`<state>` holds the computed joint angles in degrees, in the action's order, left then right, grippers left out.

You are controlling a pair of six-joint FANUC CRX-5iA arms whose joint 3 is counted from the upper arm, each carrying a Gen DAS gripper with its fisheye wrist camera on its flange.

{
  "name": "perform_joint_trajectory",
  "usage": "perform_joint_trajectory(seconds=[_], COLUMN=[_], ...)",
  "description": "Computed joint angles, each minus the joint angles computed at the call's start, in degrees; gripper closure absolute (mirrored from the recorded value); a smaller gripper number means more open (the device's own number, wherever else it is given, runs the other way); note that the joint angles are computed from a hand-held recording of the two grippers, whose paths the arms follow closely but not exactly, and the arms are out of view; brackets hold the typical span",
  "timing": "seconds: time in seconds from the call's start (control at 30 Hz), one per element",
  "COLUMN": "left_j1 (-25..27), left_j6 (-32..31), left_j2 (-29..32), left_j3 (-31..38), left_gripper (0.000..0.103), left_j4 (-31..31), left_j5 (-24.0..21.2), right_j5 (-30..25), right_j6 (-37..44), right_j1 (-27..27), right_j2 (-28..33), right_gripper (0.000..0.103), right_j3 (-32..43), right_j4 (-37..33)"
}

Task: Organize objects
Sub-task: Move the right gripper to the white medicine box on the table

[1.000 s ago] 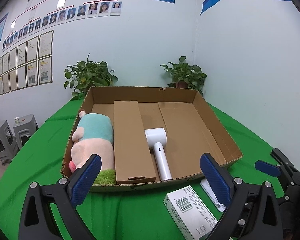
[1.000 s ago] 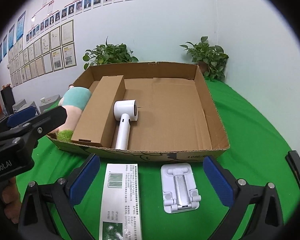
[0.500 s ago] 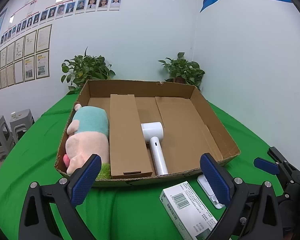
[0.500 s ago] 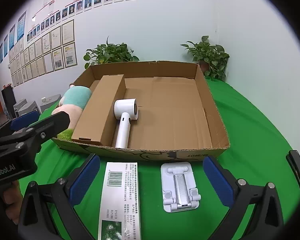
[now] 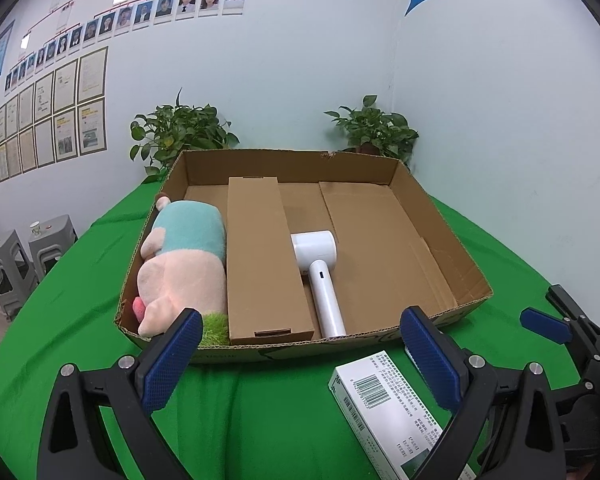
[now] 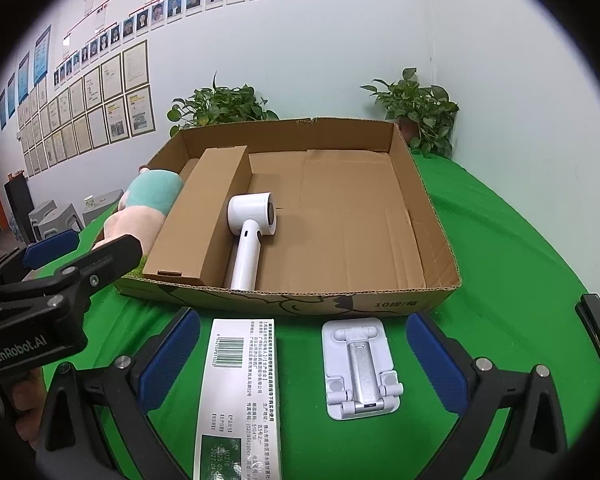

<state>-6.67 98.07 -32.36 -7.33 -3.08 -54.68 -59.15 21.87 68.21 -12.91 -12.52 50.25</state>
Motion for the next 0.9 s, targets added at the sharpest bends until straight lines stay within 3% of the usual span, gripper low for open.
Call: perform_joint_trajectory(seconds=[0.57, 0.9], left_j1=[2.05, 4.15], left_j6=[-1.32, -4.26], left_j2=[-1.17, -1.39], left_j3=[-2.83, -3.98], left_gripper=[0.003, 0.003], left_j4=[3.83, 6.02], left_j5=[-0.84, -1.14], right_j5=[0.45, 3.62], right_j6=[2.52, -0.47], right_j1=[0.13, 0.21], right_j2=[-0.73, -2.1], right_gripper=[0.0, 0.0], right_j3=[-0.62, -3.48], right_j4=[-2.68, -0.32])
